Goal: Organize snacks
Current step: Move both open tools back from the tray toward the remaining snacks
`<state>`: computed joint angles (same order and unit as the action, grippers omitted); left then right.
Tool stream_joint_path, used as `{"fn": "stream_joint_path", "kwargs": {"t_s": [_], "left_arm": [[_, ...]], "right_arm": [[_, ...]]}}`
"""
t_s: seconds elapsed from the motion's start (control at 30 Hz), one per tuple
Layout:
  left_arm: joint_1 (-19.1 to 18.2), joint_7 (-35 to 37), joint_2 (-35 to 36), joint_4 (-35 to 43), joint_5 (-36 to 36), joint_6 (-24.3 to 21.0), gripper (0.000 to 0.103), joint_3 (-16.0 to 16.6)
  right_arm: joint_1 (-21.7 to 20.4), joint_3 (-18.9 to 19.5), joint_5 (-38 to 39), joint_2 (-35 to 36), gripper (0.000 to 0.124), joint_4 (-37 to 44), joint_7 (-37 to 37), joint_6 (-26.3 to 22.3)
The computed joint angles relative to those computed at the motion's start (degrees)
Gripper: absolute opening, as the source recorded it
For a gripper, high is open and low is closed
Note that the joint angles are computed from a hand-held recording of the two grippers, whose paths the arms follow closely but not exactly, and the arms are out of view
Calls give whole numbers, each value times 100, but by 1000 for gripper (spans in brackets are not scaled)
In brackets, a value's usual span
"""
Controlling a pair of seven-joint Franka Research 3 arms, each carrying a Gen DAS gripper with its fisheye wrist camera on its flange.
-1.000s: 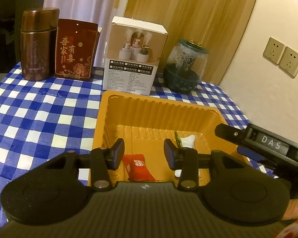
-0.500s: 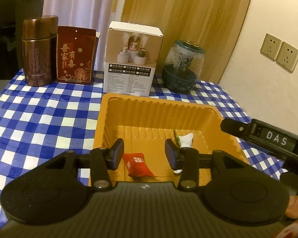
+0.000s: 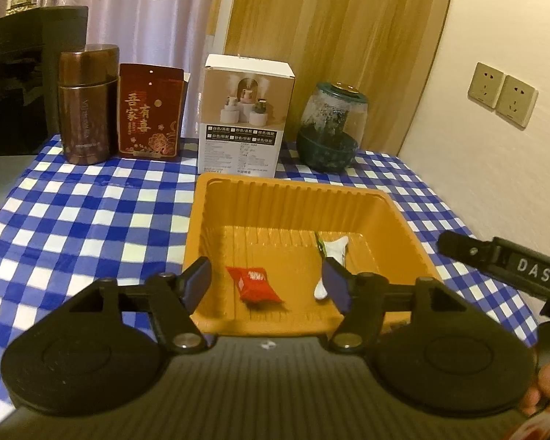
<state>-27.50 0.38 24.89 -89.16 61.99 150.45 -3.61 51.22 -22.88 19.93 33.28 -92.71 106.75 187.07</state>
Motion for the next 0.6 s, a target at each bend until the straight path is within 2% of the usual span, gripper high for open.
{"fn": "stream_joint_path", "kwargs": {"t_s": [0.13,0.23,0.6], "left_arm": [[-65,-233,-297,-361,148,-62,67,-41],[-59,-397,-509,-607,267,-108,68,-138],[4,-774,-1133,-1483,548,-274,70,-592]], "right_arm": [[177,-98,82,-349,81,-527,-107,107],[622,-499,224,-542,81,-907,-244,233],[2040,-1486,1280,-1345,81,-2211,-1239,587]]}}
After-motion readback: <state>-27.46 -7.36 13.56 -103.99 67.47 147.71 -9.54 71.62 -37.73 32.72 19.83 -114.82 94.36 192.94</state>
